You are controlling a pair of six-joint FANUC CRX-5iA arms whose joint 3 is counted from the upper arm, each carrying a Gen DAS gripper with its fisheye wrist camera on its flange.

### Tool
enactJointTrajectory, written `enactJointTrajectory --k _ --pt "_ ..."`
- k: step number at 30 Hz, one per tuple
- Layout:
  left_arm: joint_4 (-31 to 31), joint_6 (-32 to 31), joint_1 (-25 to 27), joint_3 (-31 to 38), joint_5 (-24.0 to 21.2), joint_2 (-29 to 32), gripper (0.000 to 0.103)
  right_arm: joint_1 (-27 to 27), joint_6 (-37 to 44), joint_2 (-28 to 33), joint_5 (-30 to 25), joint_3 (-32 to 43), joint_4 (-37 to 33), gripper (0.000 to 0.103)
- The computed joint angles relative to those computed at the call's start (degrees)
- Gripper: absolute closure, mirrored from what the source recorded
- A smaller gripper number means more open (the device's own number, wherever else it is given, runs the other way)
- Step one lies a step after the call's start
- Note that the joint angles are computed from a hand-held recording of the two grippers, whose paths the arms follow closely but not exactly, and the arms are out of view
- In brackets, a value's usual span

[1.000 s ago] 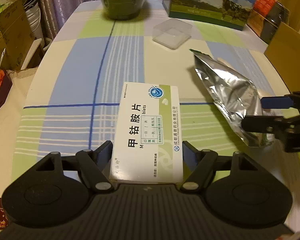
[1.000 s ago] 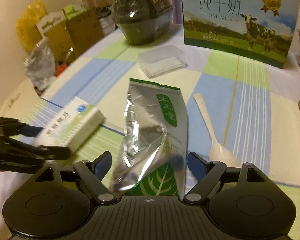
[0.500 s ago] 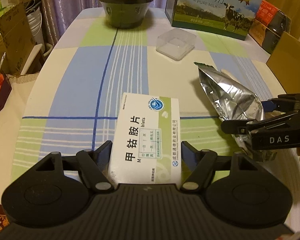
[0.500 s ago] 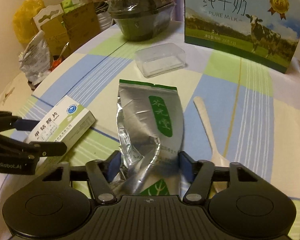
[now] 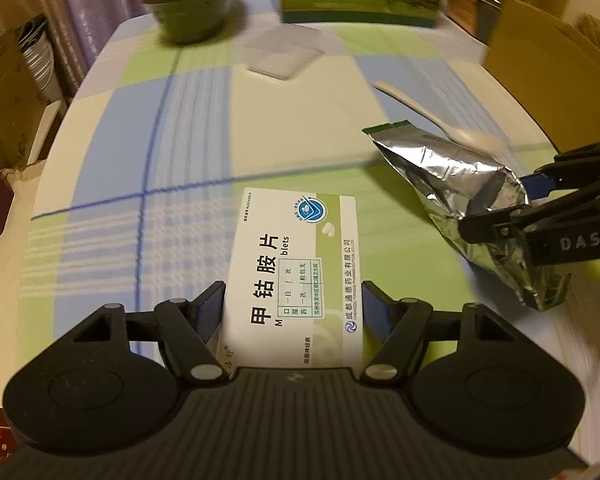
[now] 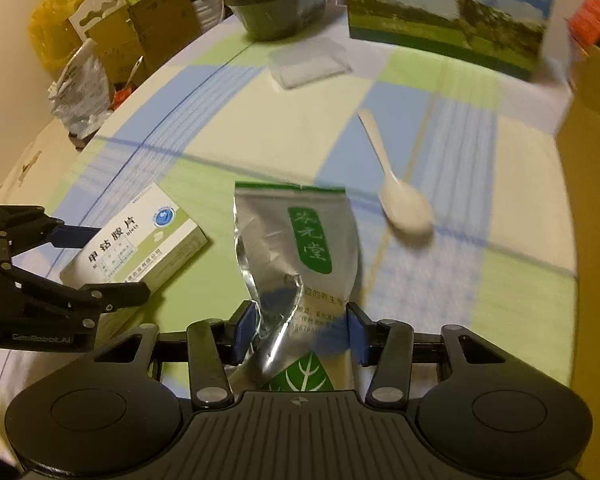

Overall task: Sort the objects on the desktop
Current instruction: 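Lift the medicine box and foil pouch off the table with both grippers, then carry the medicine box and foil pouch over the open cardboard box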

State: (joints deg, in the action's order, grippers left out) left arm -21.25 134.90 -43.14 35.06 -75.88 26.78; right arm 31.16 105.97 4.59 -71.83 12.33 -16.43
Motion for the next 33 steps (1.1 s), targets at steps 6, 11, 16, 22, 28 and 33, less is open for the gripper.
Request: enactJointTrajectory --k 6,11,16,22,28,33 --pt "1.21 0.38 -4.11 1.30 -1.44 0.21 0.035 -3.07 0.86 -6.35 -3.48 -3.89 -2.12 0.067" --pt "0.64 2.22 -7.24 2.09 -1.80 0.01 0.035 -3.81 0.97 -8.39 -2.42 -5.45 -3.72 0.032" --pt "-0.58 3.33 -7.67 2.92 -2.06 -0.04 0.036 -2.26 1.35 -7.46 -1.25 -5.59 -1.60 0.026" --pt "1.56 0.92 -6.39 2.14 -0.54 0.24 0.032 -2.04 1.43 -5.48 -1.33 -4.28 -1.86 0.022" --pt "1.72 -4.33 -6.37 5.91 -2.49 3.23 0.033 -0.74 2.41 -4.28 -1.52 -3.66 -0.73 0.021" --pt "2.44 -5.26 -5.44 6.82 -4.83 3.80 0.036 0.79 3.76 -3.48 -1.70 -4.10 0.85 0.021"
